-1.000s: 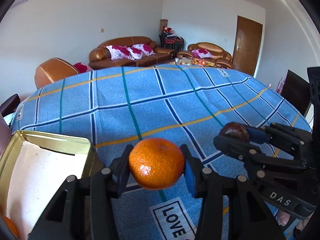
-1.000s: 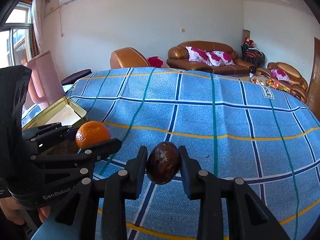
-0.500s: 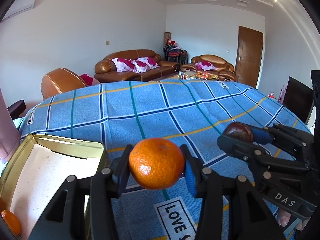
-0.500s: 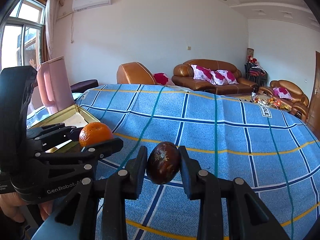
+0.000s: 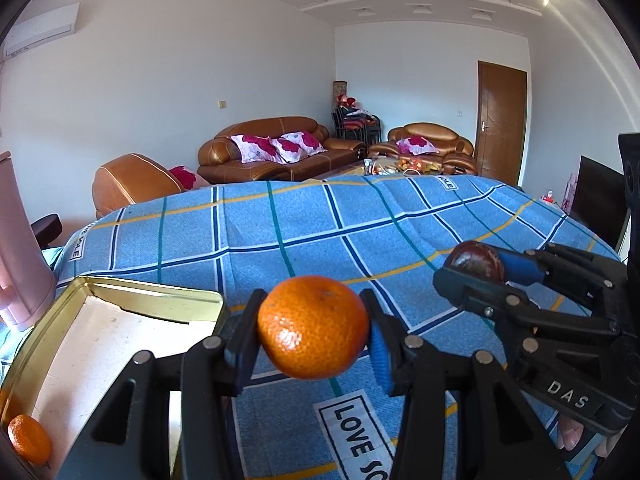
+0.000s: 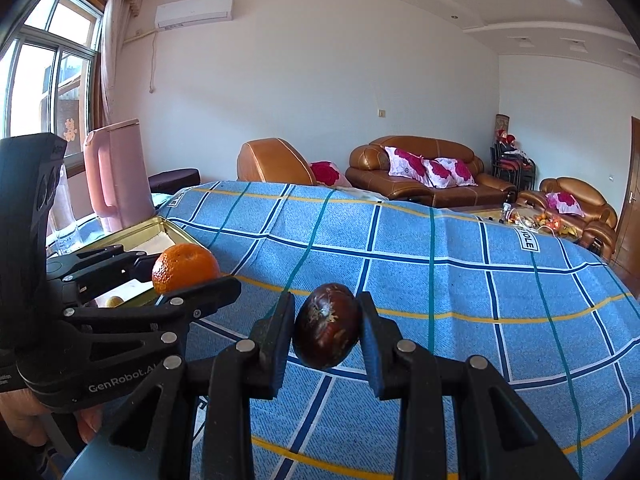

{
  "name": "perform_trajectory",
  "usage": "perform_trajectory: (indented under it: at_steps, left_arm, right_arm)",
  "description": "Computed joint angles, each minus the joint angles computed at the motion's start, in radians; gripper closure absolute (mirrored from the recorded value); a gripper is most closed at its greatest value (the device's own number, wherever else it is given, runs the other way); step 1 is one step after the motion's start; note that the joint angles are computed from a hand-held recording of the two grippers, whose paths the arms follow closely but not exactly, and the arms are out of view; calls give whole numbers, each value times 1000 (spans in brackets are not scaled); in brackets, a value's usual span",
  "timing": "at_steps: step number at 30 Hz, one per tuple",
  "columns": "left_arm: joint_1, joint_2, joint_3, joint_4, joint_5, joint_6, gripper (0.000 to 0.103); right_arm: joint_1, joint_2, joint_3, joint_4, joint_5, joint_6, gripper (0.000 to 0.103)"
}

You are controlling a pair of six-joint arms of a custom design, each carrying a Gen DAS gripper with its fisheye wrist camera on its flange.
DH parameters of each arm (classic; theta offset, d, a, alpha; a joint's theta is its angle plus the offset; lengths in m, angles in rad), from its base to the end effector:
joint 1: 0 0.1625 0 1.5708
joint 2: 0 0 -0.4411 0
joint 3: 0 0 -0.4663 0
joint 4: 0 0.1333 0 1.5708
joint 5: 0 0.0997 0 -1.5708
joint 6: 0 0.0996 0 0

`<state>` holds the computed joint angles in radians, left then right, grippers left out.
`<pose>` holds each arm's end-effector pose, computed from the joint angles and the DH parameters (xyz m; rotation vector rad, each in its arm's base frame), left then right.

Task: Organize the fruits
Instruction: 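Lift and carry the orange and brown fruit over the tin tray with both tools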

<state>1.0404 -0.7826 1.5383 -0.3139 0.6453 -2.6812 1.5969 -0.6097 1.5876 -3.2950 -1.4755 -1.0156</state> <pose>-0.1521 -0.6802 0.0380 0.3848 2.0071 -1.2673 0.1626 -0.7587 0.0233 1.3855 -2.3140 0.9902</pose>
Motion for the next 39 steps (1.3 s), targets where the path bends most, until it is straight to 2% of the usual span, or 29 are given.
perform_trajectory:
  at_steps: [27, 39]
  left_arm:
    - [-35, -69, 155, -267, -15, 144, 55]
    - [-47, -88, 202, -348, -11, 191, 55]
  right_arm:
    - [-11, -18, 52, -59, 75, -52, 70]
    - [-18, -26, 86, -104, 116, -81, 70]
